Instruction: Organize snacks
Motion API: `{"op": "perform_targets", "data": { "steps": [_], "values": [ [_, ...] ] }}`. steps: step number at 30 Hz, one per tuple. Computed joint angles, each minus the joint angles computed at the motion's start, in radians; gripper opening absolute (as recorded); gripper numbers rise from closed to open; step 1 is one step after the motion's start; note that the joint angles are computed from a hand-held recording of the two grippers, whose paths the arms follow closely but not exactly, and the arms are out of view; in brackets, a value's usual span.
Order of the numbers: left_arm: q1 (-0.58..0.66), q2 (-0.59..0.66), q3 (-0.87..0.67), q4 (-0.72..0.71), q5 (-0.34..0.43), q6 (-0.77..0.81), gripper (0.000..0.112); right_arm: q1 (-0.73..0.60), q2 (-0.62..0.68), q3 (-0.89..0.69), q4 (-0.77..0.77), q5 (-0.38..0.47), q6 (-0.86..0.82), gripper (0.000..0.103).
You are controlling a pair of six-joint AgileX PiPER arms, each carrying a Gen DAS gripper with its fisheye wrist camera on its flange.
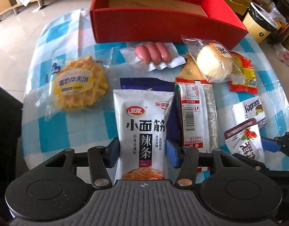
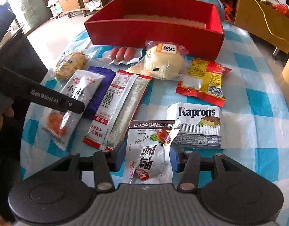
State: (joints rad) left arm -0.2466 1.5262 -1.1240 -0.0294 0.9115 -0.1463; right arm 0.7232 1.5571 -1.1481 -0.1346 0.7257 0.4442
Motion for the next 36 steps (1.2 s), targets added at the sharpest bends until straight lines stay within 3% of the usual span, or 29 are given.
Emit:
{"op": "perform_targets", "data": {
  "steps": [7, 11, 13, 18, 27, 36],
  "values": [
    [-0.1, 0.031, 0.024, 0.161, -0.041, -0.122, 0.085, -0.016, 0.014, -0.008, 0.013, 0.005, 0.007, 0.043],
    [-0.1, 0.011, 0.051, 0.159, -0.04, -0.132, 0.086, -0.024, 0.042, -0.031, 0.036, 0.011, -0.017, 0.043],
    [-0.076, -0.002, 0.064, 0.124, -0.04, -0.114, 0.081, -0.023, 0.047, -0.037, 0.039, 0.012, -0.023, 0.043],
    [-0.065, -0.034, 0.075, 0.114, -0.023, -0.121, 0.057, -0.013, 0.041, -0.032, 0.014, 0.015, 0.001, 0.043],
    [-0.065, -0.087, 0.065, 0.077, -0.002, -0.138, 0.052, 0.008, 0.02, -0.065, -0.05, 0.008, 0.062, 0.043],
    [-0.052, -0.072, -0.05, 0.015, -0.002, -0.083, 0.052, -0.026, 0.036, -0.139, -0.059, 0.012, 0.074, 0.043]
  ]
}}
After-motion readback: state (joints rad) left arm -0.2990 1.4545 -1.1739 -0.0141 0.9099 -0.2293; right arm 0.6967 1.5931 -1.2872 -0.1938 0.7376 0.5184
